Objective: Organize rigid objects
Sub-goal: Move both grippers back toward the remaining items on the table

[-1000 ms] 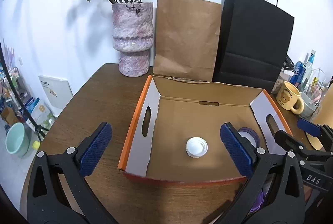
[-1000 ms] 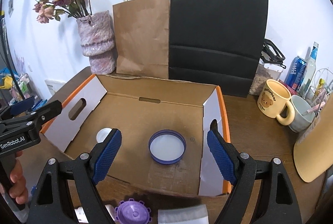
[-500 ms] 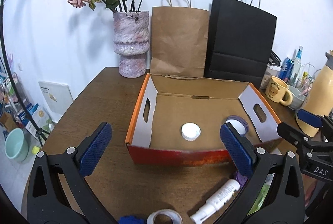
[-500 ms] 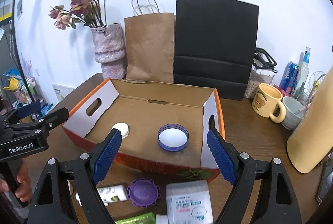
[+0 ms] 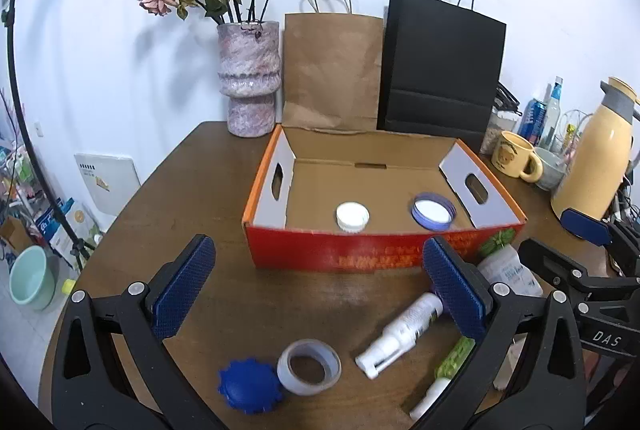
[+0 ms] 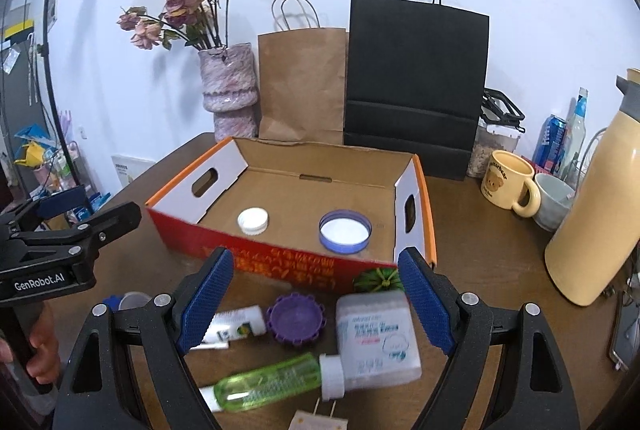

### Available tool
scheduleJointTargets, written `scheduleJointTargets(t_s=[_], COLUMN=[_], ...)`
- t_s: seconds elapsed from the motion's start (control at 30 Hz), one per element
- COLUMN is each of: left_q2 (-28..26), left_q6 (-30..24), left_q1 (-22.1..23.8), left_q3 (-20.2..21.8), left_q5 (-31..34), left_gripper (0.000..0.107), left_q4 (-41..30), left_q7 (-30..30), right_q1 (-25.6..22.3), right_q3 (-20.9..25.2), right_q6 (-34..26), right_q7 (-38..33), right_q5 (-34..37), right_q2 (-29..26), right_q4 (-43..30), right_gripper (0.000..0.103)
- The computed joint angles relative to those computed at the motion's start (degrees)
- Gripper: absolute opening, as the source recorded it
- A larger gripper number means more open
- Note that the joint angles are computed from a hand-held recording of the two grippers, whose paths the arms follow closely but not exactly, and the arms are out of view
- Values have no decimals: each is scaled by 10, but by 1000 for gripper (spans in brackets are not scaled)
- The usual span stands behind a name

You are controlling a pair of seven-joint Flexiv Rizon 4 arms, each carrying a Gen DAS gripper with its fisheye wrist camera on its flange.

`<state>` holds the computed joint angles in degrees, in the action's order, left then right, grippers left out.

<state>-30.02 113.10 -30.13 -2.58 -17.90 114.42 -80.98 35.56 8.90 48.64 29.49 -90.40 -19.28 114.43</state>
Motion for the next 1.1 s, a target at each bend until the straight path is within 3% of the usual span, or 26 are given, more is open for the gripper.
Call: scheduleJointTargets(t_s=[0.5, 1.1], left_q2=[26, 23], left_q6=[35, 42], left_q1=[13, 20], left_q3=[-17, -17], left_q5=[31, 39], left_gripper=[103, 103], left_q4=[87, 131], left_q7=[-17, -19], right_q1=[32, 52], right_q3=[25, 31], right_q6=[-30, -20], right_q7=[20, 3], right_q5=[26, 100], right_q2=[11, 0], right_q4=[37, 72], right_gripper=[89, 89])
